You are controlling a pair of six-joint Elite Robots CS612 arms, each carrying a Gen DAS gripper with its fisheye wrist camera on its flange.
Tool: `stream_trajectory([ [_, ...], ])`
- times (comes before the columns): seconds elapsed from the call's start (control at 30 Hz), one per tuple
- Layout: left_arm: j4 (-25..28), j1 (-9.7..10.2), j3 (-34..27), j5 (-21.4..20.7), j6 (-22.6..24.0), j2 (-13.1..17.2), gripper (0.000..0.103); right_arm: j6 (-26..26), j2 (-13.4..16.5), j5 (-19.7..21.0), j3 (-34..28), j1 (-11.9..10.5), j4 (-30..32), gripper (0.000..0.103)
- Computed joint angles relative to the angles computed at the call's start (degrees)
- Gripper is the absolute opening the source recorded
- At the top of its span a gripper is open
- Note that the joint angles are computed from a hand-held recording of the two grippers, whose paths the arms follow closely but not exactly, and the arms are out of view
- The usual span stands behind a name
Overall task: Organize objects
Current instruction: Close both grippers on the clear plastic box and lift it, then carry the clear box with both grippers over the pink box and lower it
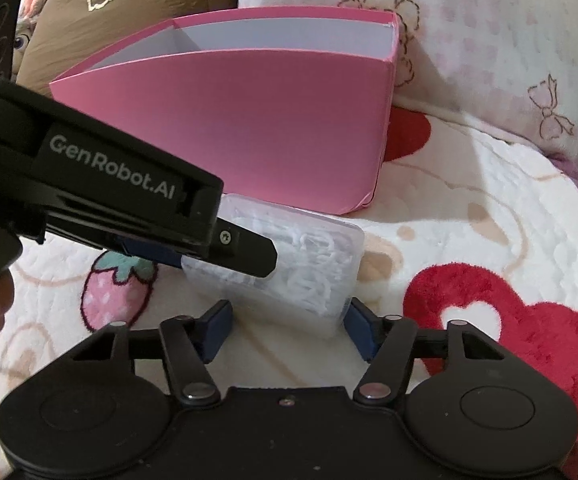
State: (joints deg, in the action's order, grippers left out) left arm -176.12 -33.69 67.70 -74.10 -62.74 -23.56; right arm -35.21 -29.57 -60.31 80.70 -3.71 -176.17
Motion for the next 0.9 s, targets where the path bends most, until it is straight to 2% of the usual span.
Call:
stream_trajectory([
  [0.23,-1.0,-0.68,4.2,0.7,-0.1,-2.3,0.051,-2.7,-1.8,0.0,2.8,0.3,-0.4,0.059],
  [0.5,-5.3,-1.71,11.4,-0.7,0.7,-6.6,0.051,-7.3,-6.4,-1.9,8.5,0.8,-0.5,0.059],
  [0.67,-7.6,-3.15,15.1,3.3,1.3,-9.4,0.051,-9.2,-8.9,-1.2,11.4,0.8,-2.8,0.059],
  [0.9,-5.6,-4.41,18.5,5.5,3.4,-13.6,0.051,-10.0,-12.1,-1.9,14.4,1.3,-5.0,0.059],
])
